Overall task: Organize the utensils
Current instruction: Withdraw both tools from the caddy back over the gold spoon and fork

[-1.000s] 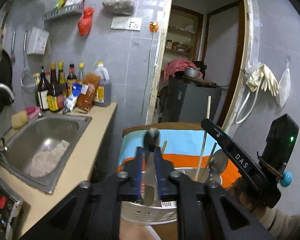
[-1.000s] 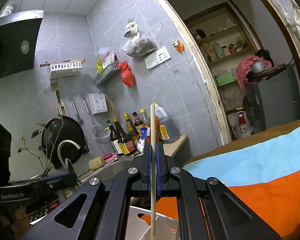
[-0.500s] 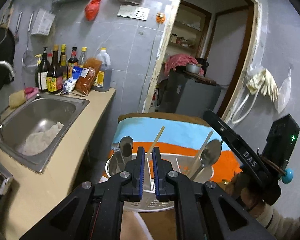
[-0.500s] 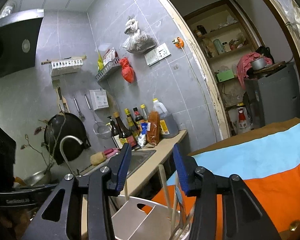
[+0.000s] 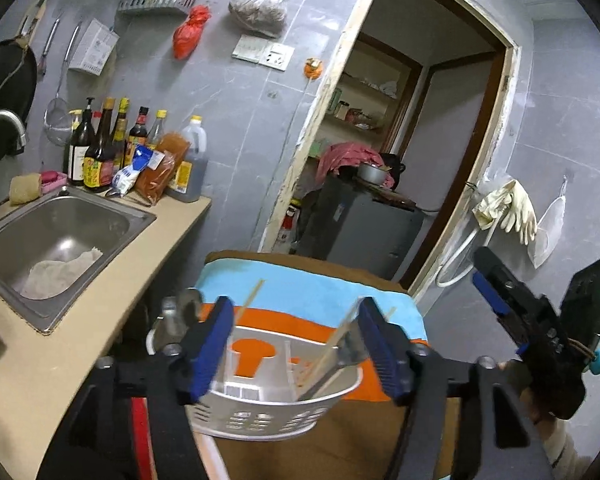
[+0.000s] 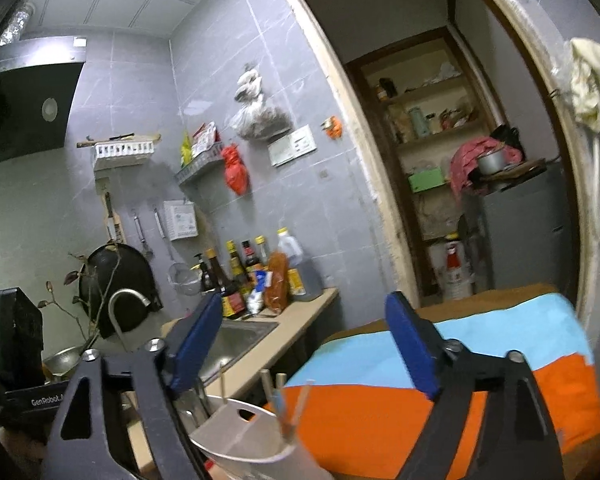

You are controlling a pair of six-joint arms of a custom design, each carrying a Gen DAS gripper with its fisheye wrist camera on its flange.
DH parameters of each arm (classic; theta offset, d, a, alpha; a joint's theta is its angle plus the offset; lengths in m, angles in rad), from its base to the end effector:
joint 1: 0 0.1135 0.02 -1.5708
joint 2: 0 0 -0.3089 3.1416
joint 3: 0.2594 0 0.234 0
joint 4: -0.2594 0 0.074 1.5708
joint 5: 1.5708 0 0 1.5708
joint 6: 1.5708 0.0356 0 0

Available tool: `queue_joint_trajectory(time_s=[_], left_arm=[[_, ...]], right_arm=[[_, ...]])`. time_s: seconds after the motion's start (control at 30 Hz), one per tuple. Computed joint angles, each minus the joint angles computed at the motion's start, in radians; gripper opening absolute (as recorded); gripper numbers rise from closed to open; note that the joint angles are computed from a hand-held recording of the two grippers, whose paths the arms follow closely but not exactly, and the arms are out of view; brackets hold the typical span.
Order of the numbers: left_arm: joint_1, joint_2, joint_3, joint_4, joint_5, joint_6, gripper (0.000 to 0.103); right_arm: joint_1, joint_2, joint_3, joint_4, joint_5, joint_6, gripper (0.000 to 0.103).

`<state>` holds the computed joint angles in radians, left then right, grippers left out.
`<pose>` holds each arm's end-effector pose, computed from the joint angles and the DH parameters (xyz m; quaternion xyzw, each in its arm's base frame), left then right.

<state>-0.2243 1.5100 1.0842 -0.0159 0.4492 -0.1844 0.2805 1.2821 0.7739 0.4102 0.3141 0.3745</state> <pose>0.3162 -0.0880 0.3377 0.1356 0.8211 -0.2901 0.4726 0.2588 0.0631 0.3414 0.1393 0.7260 0.1037 0.6654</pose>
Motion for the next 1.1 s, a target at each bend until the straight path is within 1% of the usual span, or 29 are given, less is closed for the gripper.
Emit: queue_joint_trajectory(time_s=[0.07,0.1,0.17,0.2,0.23,0.3,0.37,0.5,0.6,0.73,0.87,1.0,1.1], left_arm=[[-0.032,-0.022,-0.029,0.035,-0.029,-0.02,0.083],[-0.054,-0.034,-0.045,0.055,-0.05,-0.032,0.086],[-0.109,-0.058,-0.073,0.084,-0.115,-0.05,0.099],[-0.131,-0.068,-0.085,0.093,-0.144,-0.053,0.101],[-0.162,-0.076,-0.097,0.104,-0.183,-0.055,0.102],[-0.221,-0.088,-0.109,0.109,-0.254,-0.045,0.103],[-0.261,-0.091,-0.115,0.11,-0.29,-0.038,0.103],[-0.352,-0.09,-0.136,0.116,-0.347,-0.058,0.103],[-0.412,-0.081,-0.153,0.12,-0.377,-0.074,0.103],[-0.474,-0.052,-0.175,0.139,-0.404,-0.09,0.103],[-0.521,-0.002,-0.194,0.172,-0.427,-0.095,0.103],[-0.55,0.066,-0.188,0.189,-0.439,-0.104,0.103],[-0.557,0.13,-0.159,0.168,-0.422,-0.108,0.103]], right_arm=[[-0.014,-0.059,-0.013,-0.046,0.016,-0.016,0.09],[-0.022,-0.093,-0.021,-0.072,0.025,-0.026,0.09],[-0.038,-0.146,-0.029,-0.121,0.04,-0.041,0.093],[-0.051,-0.181,-0.039,-0.151,0.045,-0.048,0.094],[-0.065,-0.212,-0.047,-0.18,0.047,-0.053,0.095],[-0.103,-0.269,-0.058,-0.244,0.033,-0.053,0.096],[-0.158,-0.321,-0.067,-0.319,0.0,-0.049,0.096],[-0.298,-0.388,-0.088,-0.43,-0.111,-0.056,0.096],[-0.466,-0.423,-0.126,-0.493,-0.251,-0.075,0.096],[-0.658,-0.416,-0.193,-0.493,-0.404,-0.123,0.096],[-0.796,-0.354,-0.266,-0.433,-0.539,-0.153,0.096],[-0.878,-0.226,-0.33,-0.336,-0.65,-0.164,0.096],[-0.891,-0.116,-0.375,-0.243,-0.679,-0.177,0.096]])
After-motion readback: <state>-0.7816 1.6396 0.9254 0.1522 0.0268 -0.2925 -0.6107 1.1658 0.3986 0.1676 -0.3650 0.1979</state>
